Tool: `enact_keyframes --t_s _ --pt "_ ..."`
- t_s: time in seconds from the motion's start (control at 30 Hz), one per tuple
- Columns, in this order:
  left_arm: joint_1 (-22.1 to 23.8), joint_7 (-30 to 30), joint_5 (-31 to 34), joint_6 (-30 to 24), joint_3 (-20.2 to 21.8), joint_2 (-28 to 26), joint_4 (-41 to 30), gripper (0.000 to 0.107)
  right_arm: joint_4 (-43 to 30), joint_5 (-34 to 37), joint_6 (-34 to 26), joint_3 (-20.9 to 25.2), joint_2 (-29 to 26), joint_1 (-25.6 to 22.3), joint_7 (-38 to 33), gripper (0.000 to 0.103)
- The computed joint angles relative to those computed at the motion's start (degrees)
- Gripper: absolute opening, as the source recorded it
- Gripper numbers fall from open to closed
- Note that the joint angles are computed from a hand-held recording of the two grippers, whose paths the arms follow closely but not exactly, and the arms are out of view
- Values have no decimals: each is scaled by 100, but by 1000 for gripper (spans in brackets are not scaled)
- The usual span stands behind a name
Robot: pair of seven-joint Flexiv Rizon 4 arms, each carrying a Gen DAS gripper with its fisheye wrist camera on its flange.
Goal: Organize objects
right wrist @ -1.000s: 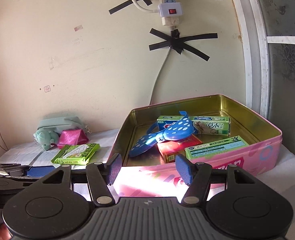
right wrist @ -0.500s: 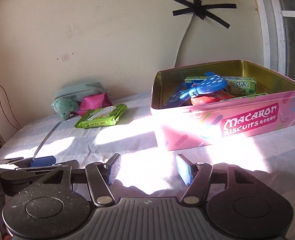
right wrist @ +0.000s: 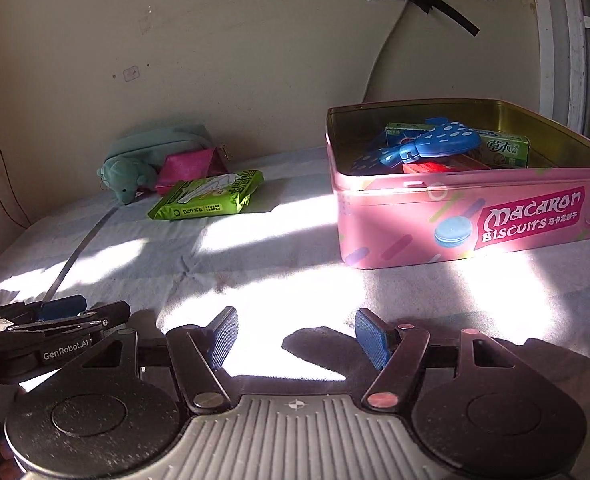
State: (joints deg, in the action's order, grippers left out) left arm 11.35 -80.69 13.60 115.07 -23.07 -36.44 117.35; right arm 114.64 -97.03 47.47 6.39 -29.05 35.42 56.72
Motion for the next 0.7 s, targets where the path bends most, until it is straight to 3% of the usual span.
enact_keyframes --t_s 0.2,0.6,0.7 --pt "86 -35 71 42 -59 -7 30 60 -28 202 -70 3 -26 58 -151 60" --pt "-33 9 -31 252 445 -30 -139 60 -395 388 55 -108 -251 201 -701 60" --pt "153 7 40 166 332 -100 -252 60 -590 422 163 -165 -371 241 -933 60"
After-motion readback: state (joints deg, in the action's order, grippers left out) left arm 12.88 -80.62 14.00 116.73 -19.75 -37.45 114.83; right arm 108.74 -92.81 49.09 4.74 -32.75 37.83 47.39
